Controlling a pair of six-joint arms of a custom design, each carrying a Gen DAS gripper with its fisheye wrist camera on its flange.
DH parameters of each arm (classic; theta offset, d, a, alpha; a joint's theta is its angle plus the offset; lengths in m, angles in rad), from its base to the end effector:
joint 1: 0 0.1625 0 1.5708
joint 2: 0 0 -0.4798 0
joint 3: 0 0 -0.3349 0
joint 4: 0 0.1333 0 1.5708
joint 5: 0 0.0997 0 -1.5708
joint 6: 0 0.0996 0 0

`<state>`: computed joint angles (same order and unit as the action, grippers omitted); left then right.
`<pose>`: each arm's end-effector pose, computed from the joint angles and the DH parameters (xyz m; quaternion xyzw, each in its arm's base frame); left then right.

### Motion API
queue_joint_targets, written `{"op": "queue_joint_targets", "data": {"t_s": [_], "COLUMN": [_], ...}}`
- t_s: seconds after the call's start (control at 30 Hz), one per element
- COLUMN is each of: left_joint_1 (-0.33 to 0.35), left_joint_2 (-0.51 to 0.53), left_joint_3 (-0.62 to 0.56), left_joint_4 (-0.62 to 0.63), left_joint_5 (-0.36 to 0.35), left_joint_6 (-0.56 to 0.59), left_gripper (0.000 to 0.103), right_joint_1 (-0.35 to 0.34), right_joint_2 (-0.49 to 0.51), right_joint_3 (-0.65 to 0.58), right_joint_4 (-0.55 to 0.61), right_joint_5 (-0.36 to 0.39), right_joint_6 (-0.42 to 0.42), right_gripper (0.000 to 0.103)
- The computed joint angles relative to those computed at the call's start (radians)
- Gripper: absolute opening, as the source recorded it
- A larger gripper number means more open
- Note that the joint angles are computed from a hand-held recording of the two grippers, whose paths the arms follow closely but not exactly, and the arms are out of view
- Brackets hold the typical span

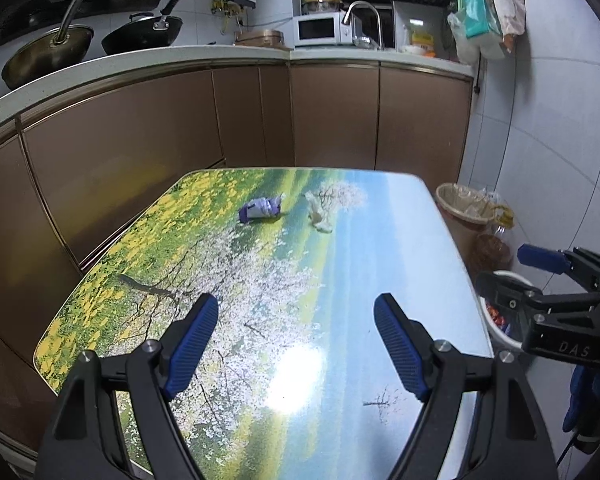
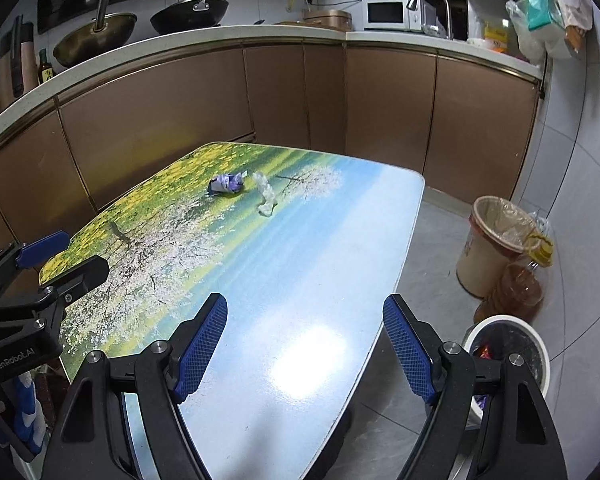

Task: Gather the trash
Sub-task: 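Move both tools back over the table toward the purple wrapper, then grasp the purple wrapper with the left tool while the right tool grasps the small tissue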

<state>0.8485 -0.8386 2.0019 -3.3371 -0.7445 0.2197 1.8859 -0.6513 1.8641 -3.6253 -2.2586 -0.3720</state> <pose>-0.2244 -0.5671 0.2128 0.2906 0.8334 -0.3588 0.3037 0.2596 -0.5704 0.1628 0.1597 -0.8555 0.3757 0.3186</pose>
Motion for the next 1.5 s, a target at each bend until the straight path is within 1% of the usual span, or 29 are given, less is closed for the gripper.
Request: {"op": "queue_joint_targets", "data": {"t_s": [0.1,0.27,0.53,0.67,0.77,0.87,1.0,1.07,1.17,1.2,1.27,1.3,1.4,1.5], "left_joint_1": [-0.005,-0.018,-0.027,-0.027,-0.008,0.021,0.075,0.112,0.154,0.168,0.195,0.211,0.245,0.277], "left_joint_2": [0.009,0.009,-0.014,-0.024,-0.035,-0.035,-0.018,0.002,0.046,0.065,0.106,0.133,0.207,0.283], "left_joint_3": [-0.001,0.011,0.038,0.050,0.038,0.005,-0.092,-0.171,-0.291,-0.339,-0.442,-0.512,-0.682,-0.855], "left_joint_4": [0.025,0.050,0.131,0.152,0.196,0.226,0.269,0.309,0.348,0.356,0.370,0.398,0.481,0.597], "left_joint_5": [0.031,0.058,0.081,0.079,0.050,0.021,-0.039,-0.082,-0.121,-0.136,-0.179,-0.209,-0.243,-0.291], "left_joint_6": [-0.002,-0.011,-0.069,-0.084,-0.103,-0.105,-0.078,-0.057,-0.006,0.021,0.080,0.114,0.190,0.248], "left_gripper": [0.079,0.079,0.079,0.079,0.079,0.079,0.079,0.079,0.079,0.079,0.079,0.079,0.079,0.079], "right_joint_1": [-0.009,-0.018,-0.024,-0.027,-0.031,-0.037,-0.047,-0.052,-0.061,-0.068,-0.077,-0.085,-0.104,-0.121], "right_joint_2": [-0.001,-0.007,-0.029,-0.038,-0.043,-0.044,-0.037,-0.032,-0.015,-0.006,0.012,0.023,0.064,0.112], "right_joint_3": [0.002,0.022,0.069,0.087,0.094,0.081,0.029,-0.005,-0.094,-0.140,-0.206,-0.252,-0.381,-0.509], "right_joint_4": [0.013,0.014,-0.035,-0.053,-0.049,-0.011,0.070,0.115,0.212,0.263,0.328,0.372,0.484,0.586], "right_joint_5": [0.019,0.048,0.072,0.074,0.076,0.079,0.095,0.108,0.141,0.165,0.185,0.198,0.216,0.224], "right_joint_6": [0.010,0.018,0.022,0.028,0.027,0.025,0.018,0.014,0.007,0.005,0.000,0.000,-0.006,-0.016], "right_gripper": [0.080,0.080,0.080,0.080,0.080,0.079,0.077,0.074,0.071,0.071,0.070,0.069,0.068,0.067]}}
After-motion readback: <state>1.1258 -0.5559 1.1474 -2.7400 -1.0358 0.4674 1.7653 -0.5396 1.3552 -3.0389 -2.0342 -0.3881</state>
